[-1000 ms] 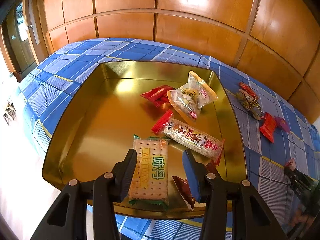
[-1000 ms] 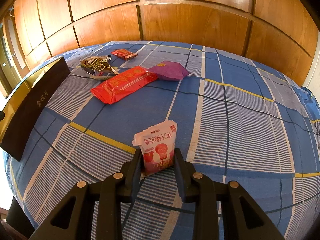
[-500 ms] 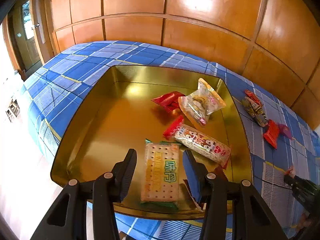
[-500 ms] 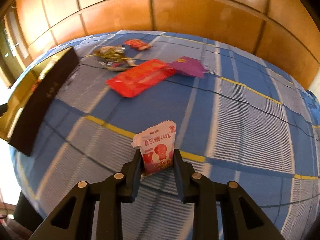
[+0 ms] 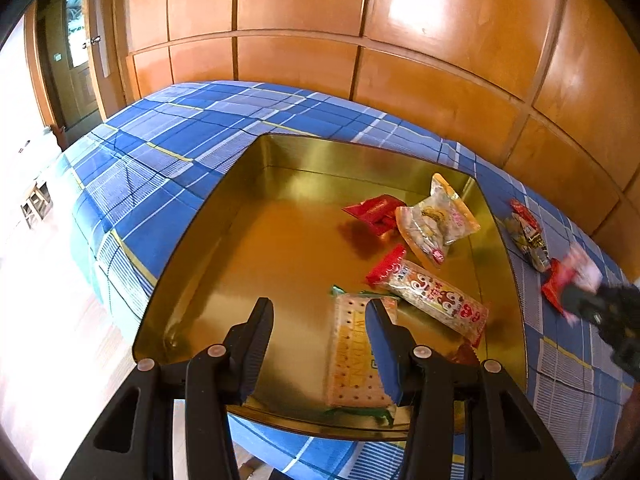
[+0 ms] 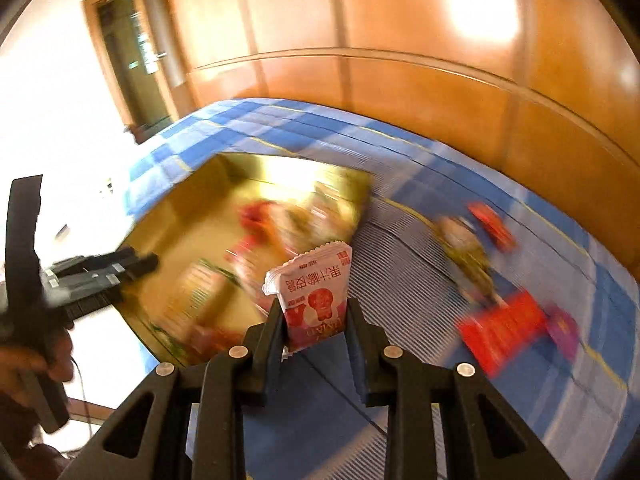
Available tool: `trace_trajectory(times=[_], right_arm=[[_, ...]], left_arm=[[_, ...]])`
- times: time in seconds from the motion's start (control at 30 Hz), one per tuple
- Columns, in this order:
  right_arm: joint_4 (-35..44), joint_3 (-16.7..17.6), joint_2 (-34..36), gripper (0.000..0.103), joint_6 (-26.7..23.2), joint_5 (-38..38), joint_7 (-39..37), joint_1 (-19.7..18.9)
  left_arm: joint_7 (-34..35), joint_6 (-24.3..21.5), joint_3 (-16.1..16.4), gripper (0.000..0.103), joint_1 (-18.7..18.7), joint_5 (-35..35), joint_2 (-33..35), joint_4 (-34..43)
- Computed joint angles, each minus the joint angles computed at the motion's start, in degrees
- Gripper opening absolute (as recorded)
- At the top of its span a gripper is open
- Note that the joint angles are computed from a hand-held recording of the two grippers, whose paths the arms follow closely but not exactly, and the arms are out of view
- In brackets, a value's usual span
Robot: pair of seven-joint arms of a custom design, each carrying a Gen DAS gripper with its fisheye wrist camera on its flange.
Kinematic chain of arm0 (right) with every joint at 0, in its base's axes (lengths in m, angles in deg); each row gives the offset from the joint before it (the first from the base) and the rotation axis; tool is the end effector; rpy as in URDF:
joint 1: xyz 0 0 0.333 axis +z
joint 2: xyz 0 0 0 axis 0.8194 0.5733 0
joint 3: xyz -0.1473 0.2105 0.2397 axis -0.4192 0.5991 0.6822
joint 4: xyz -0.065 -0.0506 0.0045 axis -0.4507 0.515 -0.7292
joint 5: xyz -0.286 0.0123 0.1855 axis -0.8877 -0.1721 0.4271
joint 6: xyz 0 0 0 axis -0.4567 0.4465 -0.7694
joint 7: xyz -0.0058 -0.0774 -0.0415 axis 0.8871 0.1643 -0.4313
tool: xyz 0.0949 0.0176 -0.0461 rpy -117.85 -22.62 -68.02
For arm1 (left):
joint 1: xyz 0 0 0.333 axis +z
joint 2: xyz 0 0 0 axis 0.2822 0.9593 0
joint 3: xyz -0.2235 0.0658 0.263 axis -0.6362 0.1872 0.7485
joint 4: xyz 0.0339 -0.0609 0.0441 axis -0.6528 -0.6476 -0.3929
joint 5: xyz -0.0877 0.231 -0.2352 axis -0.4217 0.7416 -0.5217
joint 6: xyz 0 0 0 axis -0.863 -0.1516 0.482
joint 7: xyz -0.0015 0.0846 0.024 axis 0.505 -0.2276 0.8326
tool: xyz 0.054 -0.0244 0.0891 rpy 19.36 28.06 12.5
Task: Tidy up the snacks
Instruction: 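Carry the white milk-candy packet over the gold tray and open the right tool, then withdraw the open right tool from the tray back over the bed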
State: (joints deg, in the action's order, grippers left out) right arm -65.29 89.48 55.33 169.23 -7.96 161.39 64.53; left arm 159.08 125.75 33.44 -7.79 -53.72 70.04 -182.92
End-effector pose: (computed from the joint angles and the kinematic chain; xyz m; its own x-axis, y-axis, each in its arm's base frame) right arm 0.5608 0.1340 0.4967 0.0708 -0.9892 -0.1282 -0.7738 0.0266 -0.6329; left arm 0.6228 -0.3176 0.4665 -0.2836 -0.9529 0.1073 -0.7695 0.1593 -0.6185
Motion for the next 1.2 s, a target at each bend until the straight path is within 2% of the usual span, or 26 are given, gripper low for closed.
trace_trajectory(times=[0.13, 0.2, 0.3, 0.4, 0.43, 0.47, 0.53, 0.93, 1.2], right_arm=[[11.51, 4.21, 7.56, 0.029, -6.09, 3.77, -7.83, -0.97], [18.33, 4.02, 12.21, 0.029, -10.59, 3.16, -8.89, 0.1], [26.09, 4.95, 17.53, 0.029, -17.05, 4.77, -11.56, -0.35], [35.21, -0.36, 23.46, 0.029, -24.88, -0.39, -6.33, 3.54], [38.09, -1.64, 25.39, 0.03, -28.26, -1.62, -4.61, 4.09], [38.98, -2.07, 26.05, 0.034, -29.28, -2.3, -3.68, 4.14], [39.47, -2.39, 26.63, 0.035, -30.01, -3.19, -2.35, 3.93], [31.65, -0.61, 22.1, 0.037, -23.36, -2.37, -0.64, 1.94], [23.25, -1.09, 16.99, 0.037, -16.12, -3.11, 3.39, 2.23]], left_arm=[[-0.11, -0.08, 0.09, 0.049, 0.4, -0.37, 0.02, -0.15], [-0.05, -0.18, -0.03, 0.049, 0.65, -0.67, 0.14, -0.06], [0.28, -0.46, -0.35, 0.049, 1.12, -1.28, 0.38, 0.15], [0.55, -0.67, -0.56, 0.049, 1.44, -1.82, 0.49, 0.13], [0.73, -0.76, -0.72, 0.049, 1.6, -2.05, 0.51, 0.07], [1.03, -0.8, -0.95, 0.049, 1.78, -2.3, 0.54, 0.02], [1.46, -0.87, -1.09, 0.049, 1.82, -2.5, 0.66, 0.08], [1.97, -0.68, -0.69, 0.049, 0.83, -2.29, 0.3, -0.1], [1.89, 0.15, -0.67, 0.049, 0.36, -1.44, -0.76, -1.3]])
